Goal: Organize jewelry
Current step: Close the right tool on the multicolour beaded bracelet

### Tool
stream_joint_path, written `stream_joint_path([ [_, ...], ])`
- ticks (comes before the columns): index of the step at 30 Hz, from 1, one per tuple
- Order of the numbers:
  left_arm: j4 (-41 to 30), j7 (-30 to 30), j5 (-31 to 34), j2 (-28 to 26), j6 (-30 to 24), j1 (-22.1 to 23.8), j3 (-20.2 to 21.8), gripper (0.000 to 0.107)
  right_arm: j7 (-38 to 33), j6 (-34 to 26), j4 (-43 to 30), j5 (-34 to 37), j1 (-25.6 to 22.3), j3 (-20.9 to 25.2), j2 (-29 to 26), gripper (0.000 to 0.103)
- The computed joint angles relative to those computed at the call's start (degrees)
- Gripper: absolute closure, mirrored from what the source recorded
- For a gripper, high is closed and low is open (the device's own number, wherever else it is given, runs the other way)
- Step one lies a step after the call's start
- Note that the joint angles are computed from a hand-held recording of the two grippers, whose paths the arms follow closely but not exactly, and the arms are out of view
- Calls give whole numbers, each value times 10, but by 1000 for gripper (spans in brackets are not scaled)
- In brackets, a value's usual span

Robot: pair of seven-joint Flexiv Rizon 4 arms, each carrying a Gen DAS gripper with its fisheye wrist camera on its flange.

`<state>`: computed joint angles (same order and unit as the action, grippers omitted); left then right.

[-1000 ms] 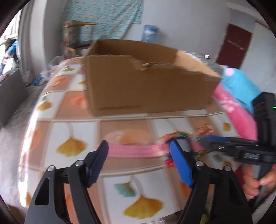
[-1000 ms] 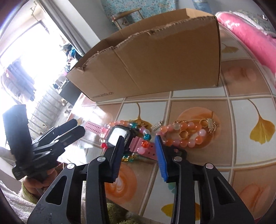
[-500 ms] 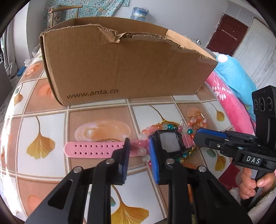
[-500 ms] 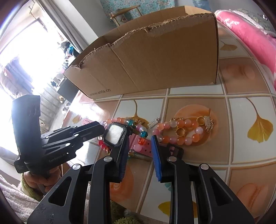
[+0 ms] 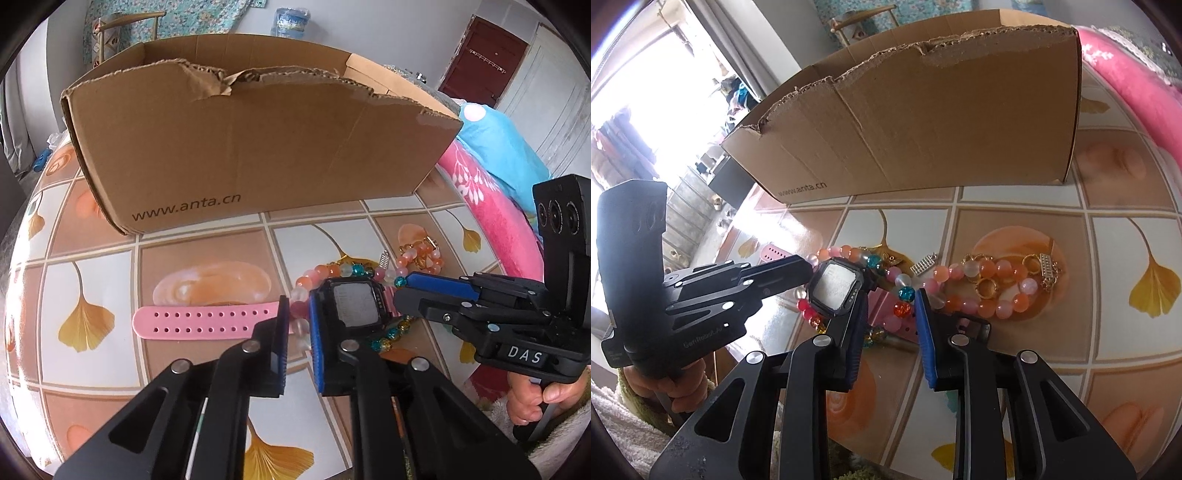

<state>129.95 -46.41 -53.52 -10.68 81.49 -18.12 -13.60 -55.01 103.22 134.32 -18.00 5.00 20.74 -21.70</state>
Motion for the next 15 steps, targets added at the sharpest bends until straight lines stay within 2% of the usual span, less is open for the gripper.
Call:
stream_joint_path([
  [2, 2, 9, -9, 0, 7, -1, -4, 97, 0, -4, 3, 11, 33, -32, 8, 90],
  [5, 6, 19, -15, 0, 22, -3, -7, 97, -2, -1, 4, 21, 40, -37, 9, 94],
  [6, 7, 24, -18, 0, 29, -5, -10, 97, -4, 5, 9, 28, 59, -55, 14, 95],
  [8, 10, 46, -44, 3, 38, -4, -20, 97, -9, 12, 15, 38, 77, -71, 21, 96],
  [10, 13, 87, -94, 9, 52, -9, -32, 97, -20, 22, 26, 58, 126, -113, 34, 96],
  [15, 13, 136, -159, 20, 78, -41, -24, 97, -57, 40, 44, 111, 214, -179, 58, 96],
])
